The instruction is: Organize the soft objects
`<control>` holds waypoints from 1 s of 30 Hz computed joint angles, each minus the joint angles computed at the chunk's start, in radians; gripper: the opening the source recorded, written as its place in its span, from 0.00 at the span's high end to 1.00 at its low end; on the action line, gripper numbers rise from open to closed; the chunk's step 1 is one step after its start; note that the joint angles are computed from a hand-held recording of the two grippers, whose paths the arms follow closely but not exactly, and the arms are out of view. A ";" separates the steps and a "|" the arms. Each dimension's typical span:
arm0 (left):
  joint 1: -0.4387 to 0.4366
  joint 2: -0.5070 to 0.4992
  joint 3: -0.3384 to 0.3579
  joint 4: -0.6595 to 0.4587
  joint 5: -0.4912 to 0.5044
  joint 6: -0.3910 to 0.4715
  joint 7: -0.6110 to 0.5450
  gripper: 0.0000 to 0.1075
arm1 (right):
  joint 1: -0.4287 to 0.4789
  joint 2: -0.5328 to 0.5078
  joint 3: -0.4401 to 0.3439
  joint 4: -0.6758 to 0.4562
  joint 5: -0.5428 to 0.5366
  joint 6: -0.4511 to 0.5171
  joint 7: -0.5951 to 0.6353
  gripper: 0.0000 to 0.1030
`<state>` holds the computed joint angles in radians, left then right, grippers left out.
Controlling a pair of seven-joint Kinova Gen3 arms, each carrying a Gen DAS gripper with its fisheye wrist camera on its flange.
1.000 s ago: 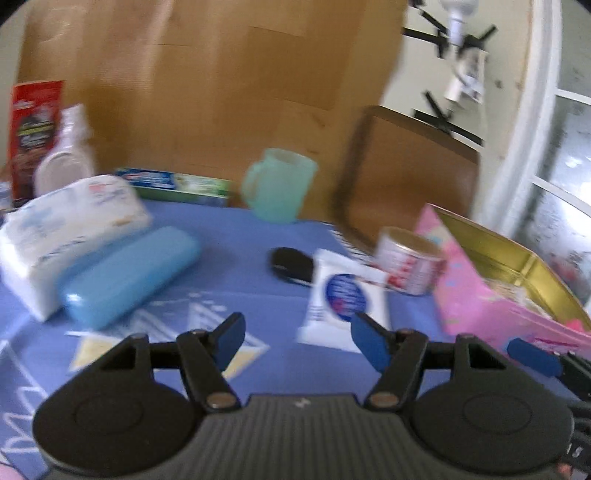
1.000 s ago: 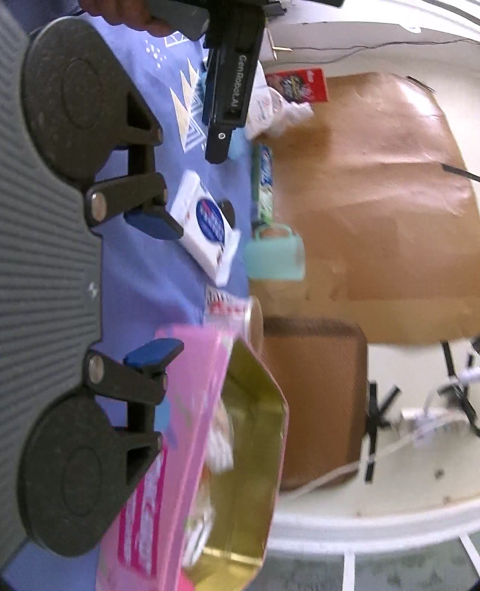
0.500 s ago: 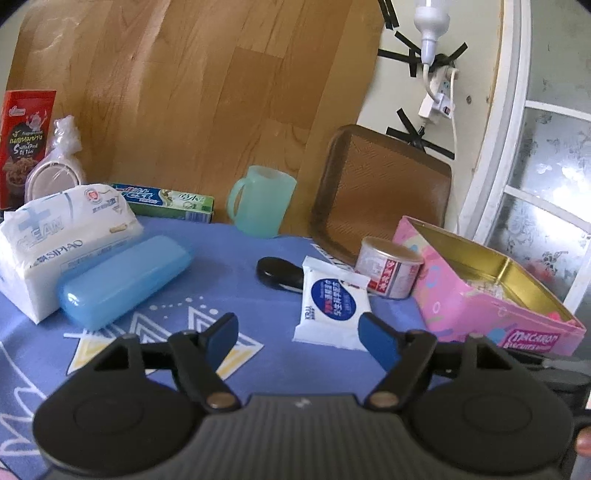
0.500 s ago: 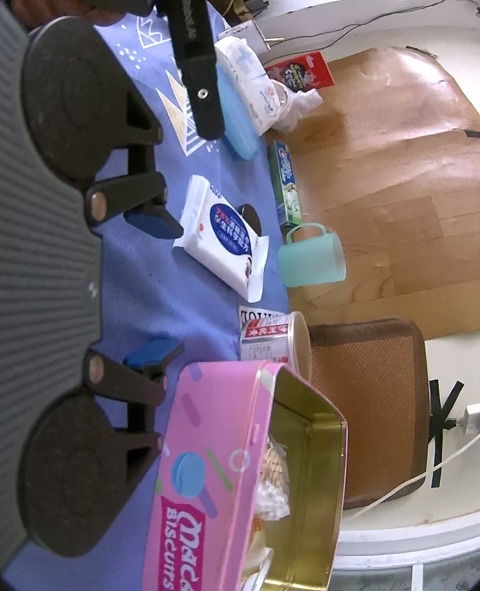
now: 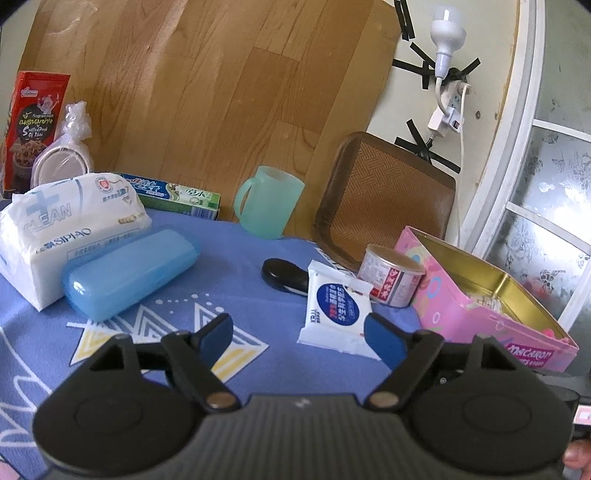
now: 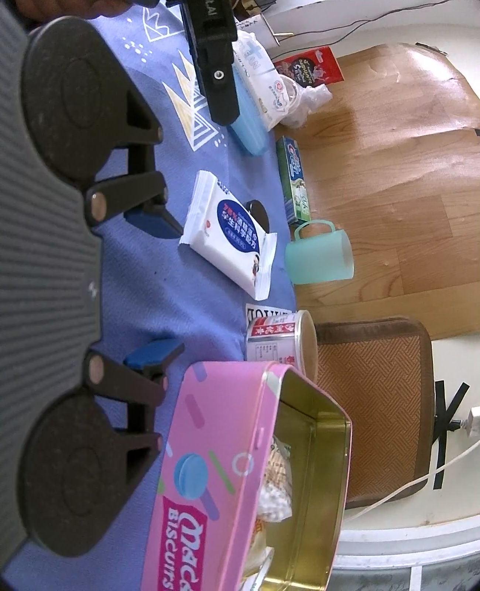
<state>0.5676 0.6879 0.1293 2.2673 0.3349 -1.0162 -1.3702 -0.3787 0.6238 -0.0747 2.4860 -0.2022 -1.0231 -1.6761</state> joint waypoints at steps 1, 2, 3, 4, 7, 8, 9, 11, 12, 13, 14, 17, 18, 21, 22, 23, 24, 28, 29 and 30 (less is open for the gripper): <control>0.000 0.000 0.000 0.000 0.000 0.000 0.000 0.25 | 0.001 0.001 0.000 0.000 0.000 -0.001 -0.001 0.39; 0.000 0.000 0.000 0.000 0.000 0.000 0.000 0.25 | 0.001 0.002 -0.001 0.000 0.001 -0.003 -0.002 0.39; -0.001 0.000 0.000 0.000 -0.001 0.000 0.001 0.25 | 0.002 0.002 -0.001 0.000 0.002 -0.004 -0.003 0.39; -0.001 0.000 0.000 0.000 -0.001 0.000 0.001 0.25 | 0.003 0.003 -0.001 0.000 0.002 -0.005 -0.004 0.39; 0.000 0.001 0.000 0.001 -0.002 -0.004 0.003 0.23 | 0.003 0.003 -0.001 0.000 0.003 -0.005 -0.004 0.39; 0.000 0.001 0.000 0.002 -0.002 -0.006 0.003 0.23 | 0.003 0.003 -0.001 0.000 0.002 -0.006 -0.004 0.38; -0.001 0.001 0.000 0.002 -0.003 -0.005 0.003 0.23 | 0.003 0.003 -0.001 0.000 0.002 -0.006 -0.004 0.38; 0.000 0.001 0.000 0.002 -0.001 -0.007 0.003 0.23 | 0.002 0.003 -0.001 0.000 0.001 -0.005 -0.004 0.38; 0.001 0.001 0.000 0.002 -0.001 -0.007 0.003 0.23 | 0.002 0.003 -0.001 -0.001 0.002 -0.005 -0.004 0.38; 0.000 0.001 0.000 0.002 -0.001 -0.006 0.003 0.23 | 0.002 0.003 -0.001 -0.001 0.002 -0.005 -0.004 0.38; 0.000 0.001 0.000 0.002 -0.001 -0.006 0.003 0.23 | 0.002 0.003 -0.001 0.000 0.000 -0.005 -0.003 0.38; 0.000 0.002 0.000 0.002 -0.002 -0.007 0.004 0.22 | 0.000 0.004 0.000 -0.001 -0.002 -0.005 -0.001 0.38; 0.000 0.003 0.000 0.002 -0.001 -0.009 0.004 0.22 | -0.001 0.004 0.000 -0.001 -0.003 -0.004 -0.001 0.38; 0.002 0.001 0.001 0.002 0.001 -0.009 0.005 0.22 | -0.005 0.005 0.001 -0.002 -0.009 -0.002 0.002 0.38; 0.002 0.001 0.001 0.003 0.001 -0.011 0.005 0.22 | -0.007 0.004 0.001 -0.003 -0.012 -0.001 0.003 0.38; 0.002 0.002 0.001 0.003 0.001 -0.011 0.006 0.22 | -0.009 0.004 0.002 -0.003 -0.015 0.001 0.005 0.38; 0.002 0.001 0.001 0.003 0.003 -0.011 0.006 0.22 | -0.011 0.004 0.003 -0.004 -0.018 0.002 0.007 0.38; 0.003 0.000 0.001 0.004 0.003 -0.013 0.008 0.22 | -0.017 0.003 0.005 -0.009 -0.026 0.012 0.015 0.38; 0.003 0.000 0.001 0.005 0.003 -0.013 0.008 0.22 | -0.019 0.003 0.006 -0.009 -0.029 0.012 0.016 0.38; 0.003 0.000 0.001 0.004 0.004 -0.012 0.008 0.22 | -0.021 0.003 0.006 -0.009 -0.032 0.013 0.018 0.38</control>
